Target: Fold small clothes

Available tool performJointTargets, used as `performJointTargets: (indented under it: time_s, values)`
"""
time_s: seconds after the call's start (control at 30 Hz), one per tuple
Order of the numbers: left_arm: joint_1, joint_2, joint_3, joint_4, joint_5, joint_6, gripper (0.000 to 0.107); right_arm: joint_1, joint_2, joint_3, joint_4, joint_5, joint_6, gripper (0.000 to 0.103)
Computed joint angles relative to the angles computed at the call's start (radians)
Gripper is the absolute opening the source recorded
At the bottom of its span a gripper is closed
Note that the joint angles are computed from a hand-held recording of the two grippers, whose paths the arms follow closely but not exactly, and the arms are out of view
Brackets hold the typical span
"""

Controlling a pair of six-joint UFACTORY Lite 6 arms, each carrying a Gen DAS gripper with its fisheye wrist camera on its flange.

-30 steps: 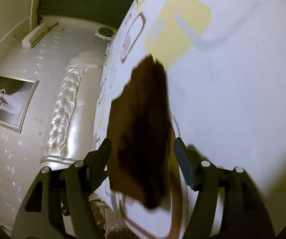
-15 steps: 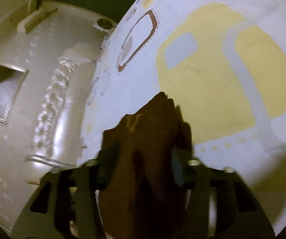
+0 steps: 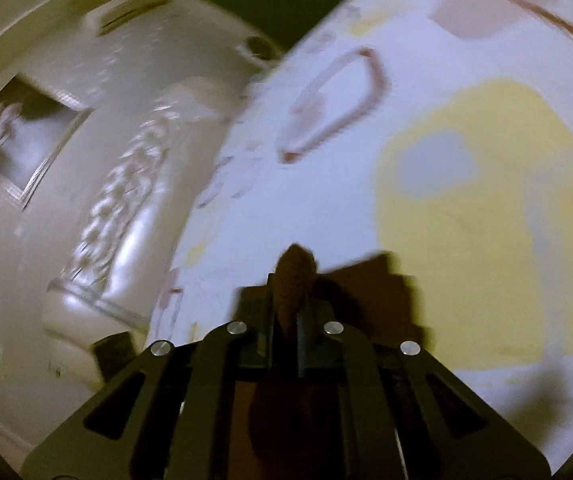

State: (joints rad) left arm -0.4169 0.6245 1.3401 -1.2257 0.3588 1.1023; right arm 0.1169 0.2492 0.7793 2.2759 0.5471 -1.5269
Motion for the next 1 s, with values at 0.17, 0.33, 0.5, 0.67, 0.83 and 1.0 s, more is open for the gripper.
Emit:
performJointTargets:
  time_s: [0.17,0.33,0.5,0.67,0.83,1.0]
  values:
    - [0.011,0.021,0.024,0.003,0.022,-0.007,0.077,-0.042,0.062,-0.086,0.067,0.075,-0.040,0.018]
    - [0.031,0.038,0.064,0.003,0.038,-0.023,0.077,-0.047,-0.061,-0.242,0.181,0.190,-0.081,0.063]
    - [0.031,0.109,0.151,0.107,0.056,-0.143,0.077,0.006,-0.170,-0.362,0.175,0.197,-0.030,0.064]
    - [-0.012,0.117,0.153,0.221,-0.020,-0.229,0.077,0.118,-0.269,-0.454,0.259,0.140,-0.072,0.063]
    - [-0.024,0.140,0.185,0.345,-0.033,-0.339,0.079,0.192,-0.296,-0.462,0.366,-0.010,-0.166,0.036]
    - [-0.033,0.150,0.198,0.411,-0.044,-0.383,0.080,0.207,-0.321,-0.496,0.444,-0.005,-0.208,0.034]
